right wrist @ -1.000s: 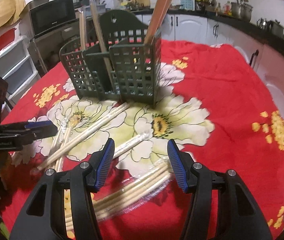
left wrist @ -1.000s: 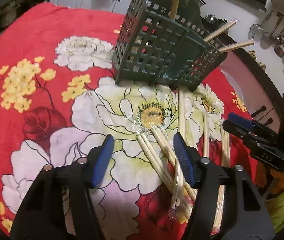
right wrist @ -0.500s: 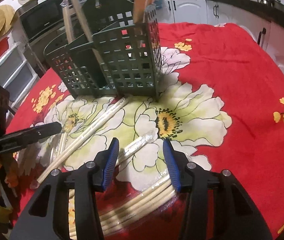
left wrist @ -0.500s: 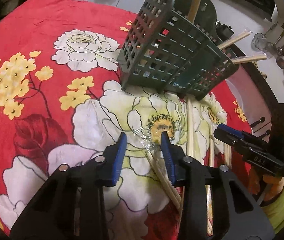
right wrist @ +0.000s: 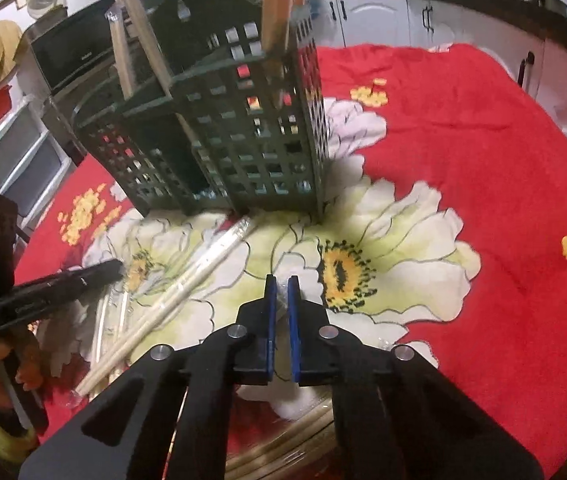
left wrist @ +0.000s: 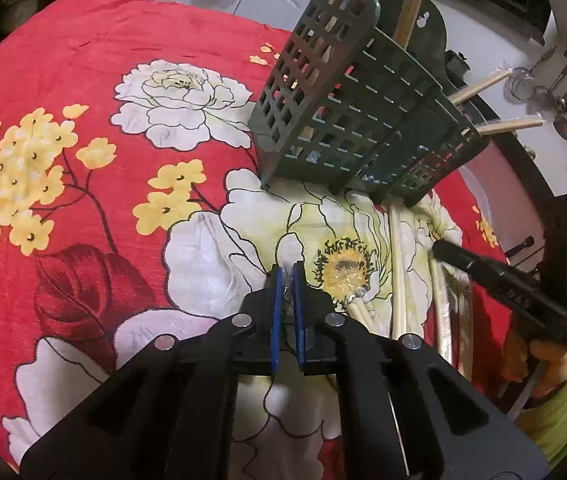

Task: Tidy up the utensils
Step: 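Close the left tool on a chopstick while the right tool grasps another, then lift both held chopsticks and carry them above the green caddy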

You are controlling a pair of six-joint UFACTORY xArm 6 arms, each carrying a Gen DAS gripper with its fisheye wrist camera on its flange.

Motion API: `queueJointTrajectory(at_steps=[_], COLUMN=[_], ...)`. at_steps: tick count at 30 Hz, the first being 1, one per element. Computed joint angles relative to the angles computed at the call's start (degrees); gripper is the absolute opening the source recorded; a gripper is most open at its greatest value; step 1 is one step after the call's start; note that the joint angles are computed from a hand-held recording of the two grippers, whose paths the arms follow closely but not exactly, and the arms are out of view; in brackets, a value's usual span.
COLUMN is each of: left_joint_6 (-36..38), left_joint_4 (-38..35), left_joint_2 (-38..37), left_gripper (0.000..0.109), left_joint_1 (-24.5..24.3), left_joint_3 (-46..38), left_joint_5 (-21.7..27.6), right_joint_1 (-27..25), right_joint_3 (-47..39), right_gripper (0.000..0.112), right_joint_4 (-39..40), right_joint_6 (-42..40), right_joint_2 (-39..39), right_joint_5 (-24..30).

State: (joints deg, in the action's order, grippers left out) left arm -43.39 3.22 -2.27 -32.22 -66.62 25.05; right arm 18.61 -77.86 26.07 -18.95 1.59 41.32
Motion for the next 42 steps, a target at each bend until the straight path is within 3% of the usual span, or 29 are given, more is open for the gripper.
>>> queueJointTrajectory(at_steps=[9,17,22,32,42], left_joint_6=[1.4,-1.1,-2.6,-9.5,-7.2], left_joint_4=[-2.9,-0.4,2.3,14.2,15.3], left_joint_2=[-1.1,-4.5,-6.7,-9.1,-7.7], left_gripper=[0.001,0.001,0.001,0.001,0.001], left_joint_1=[0.4,1.3,1.6,2.1,0.4], left_joint_3=[1.1,3.0,3.0,-0.3,-5.4], left_joint_5=[-0.7,-0.3,-0.2,1.0,0.1], right_joint_1=[0.1,0.9,1.7,2.5,3.1], right_joint_3=[1.2,2.1,2.3,1.9,2.6], right_gripper=[0.006,0.005,0.005,0.004,0.004], right_joint_4=[-0.3,-0.1,0.4,1.1,0.1], right_joint_6=[-1.4,-3.9,-5.0,-6.7,-7.4], right_joint_2=[-2.7,-5.2,-6.7,-9.4,-12.1], right_joint_5=[-4.1,-6.6,-7.8,-10.7,-12.6])
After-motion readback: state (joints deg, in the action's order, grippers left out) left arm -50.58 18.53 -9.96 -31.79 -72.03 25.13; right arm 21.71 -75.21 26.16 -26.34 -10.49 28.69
